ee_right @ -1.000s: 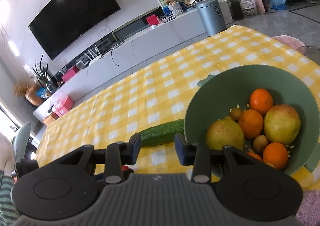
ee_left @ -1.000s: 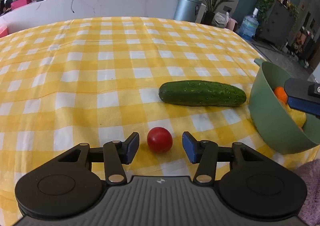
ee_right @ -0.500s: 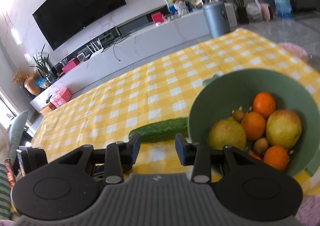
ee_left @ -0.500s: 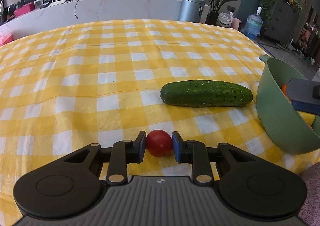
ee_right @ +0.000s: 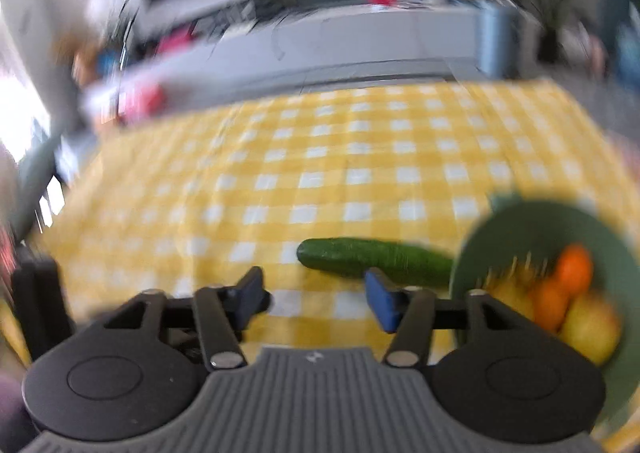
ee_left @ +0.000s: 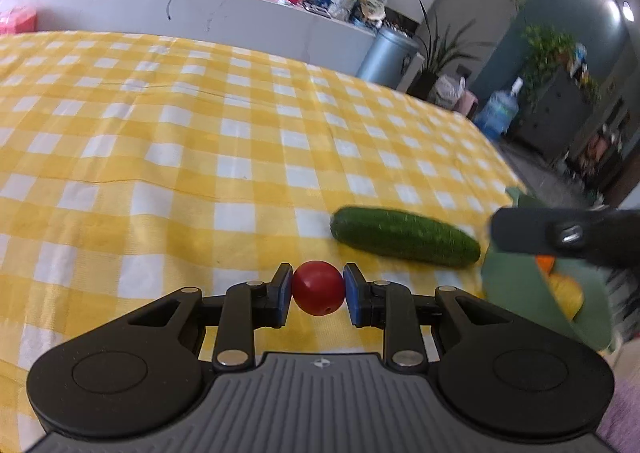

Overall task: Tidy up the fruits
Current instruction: 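Grasp the cucumber at one end with the right tool while the left tool holds the tomato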

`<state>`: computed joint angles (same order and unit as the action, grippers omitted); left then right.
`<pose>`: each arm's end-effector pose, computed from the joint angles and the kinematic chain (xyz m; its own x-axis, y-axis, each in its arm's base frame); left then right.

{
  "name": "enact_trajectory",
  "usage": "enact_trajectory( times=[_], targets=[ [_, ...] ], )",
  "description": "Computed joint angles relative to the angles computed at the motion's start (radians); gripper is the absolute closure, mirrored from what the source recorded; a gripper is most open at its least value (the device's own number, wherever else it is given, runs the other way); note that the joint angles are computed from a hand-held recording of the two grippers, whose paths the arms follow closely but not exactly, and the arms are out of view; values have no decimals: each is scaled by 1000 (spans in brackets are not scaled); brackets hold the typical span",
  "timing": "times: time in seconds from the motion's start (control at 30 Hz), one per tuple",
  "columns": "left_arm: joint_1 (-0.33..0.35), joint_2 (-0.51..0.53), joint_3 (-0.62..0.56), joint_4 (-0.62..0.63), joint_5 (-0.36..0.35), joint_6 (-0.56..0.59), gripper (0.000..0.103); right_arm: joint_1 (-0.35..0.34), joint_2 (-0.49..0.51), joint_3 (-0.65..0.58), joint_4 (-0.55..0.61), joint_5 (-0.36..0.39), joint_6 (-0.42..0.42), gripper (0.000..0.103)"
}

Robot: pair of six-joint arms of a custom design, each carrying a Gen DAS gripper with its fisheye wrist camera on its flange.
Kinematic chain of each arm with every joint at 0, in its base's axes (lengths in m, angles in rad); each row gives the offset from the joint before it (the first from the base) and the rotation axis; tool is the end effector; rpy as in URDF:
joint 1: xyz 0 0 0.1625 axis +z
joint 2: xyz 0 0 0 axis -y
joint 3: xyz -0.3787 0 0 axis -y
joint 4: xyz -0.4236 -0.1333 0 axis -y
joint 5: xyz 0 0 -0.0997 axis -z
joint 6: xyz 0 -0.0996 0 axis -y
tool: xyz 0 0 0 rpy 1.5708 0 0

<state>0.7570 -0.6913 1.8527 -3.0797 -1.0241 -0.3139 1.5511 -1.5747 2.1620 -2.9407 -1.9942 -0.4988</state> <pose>-0.2967 -0.5350 -0.0307 -0.8914 0.2756 -0.3598 0.4292 0.7683 -0.4748 0.0828 -0.4876 0.3124 -0.8021 -0.0690 0.5932 -0.4211 0.7697 -0.4798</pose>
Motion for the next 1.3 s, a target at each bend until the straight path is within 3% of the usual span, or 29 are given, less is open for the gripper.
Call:
enact_trajectory(
  times=[0.07, 0.13, 0.27, 0.33, 0.37, 0.47, 0.63, 0.67, 0.77, 0.93, 1.13, 1.3],
  targets=[
    [12, -6, 11, -49, -20, 17, 73, 53, 99, -71, -6, -130, -130, 32],
    [22, -14, 30, -111, -32, 24, 73, 88, 191, -139, -3, -244, -257, 31],
    [41, -23, 24, -102, -34, -16, 73, 101, 287, -223, 12, -323, -510, 33],
    [41, -24, 22, -86, -13, -17, 73, 101, 313, -253, 34, -345, -547, 40],
    [38, -24, 22, -83, 2, -12, 73, 97, 318, -276, 100, -344, -534, 46],
    [32, -25, 20, -72, 29, -15, 73, 84, 337, -312, 213, -364, -541, 52],
    [36, -31, 16, -49, 42, -35, 72, 63, 418, -346, 206, -487, -730, 67],
    [39, -33, 18, -53, 38, -40, 72, 57, 442, -367, 195, -518, -742, 64],
    [47, -42, 25, -73, 21, -58, 72, 41, 443, -421, 338, -498, -638, 60],
    [60, -47, 28, -95, 9, -93, 72, 26, 471, -450, 355, -497, -712, 49],
    [67, -57, 24, -71, 19, -130, 72, 25, 496, -529, 547, -497, -632, 58],
    [78, -66, 36, -102, -7, -146, 72, 20, 502, -561, 607, -482, -628, 60]
  ],
)
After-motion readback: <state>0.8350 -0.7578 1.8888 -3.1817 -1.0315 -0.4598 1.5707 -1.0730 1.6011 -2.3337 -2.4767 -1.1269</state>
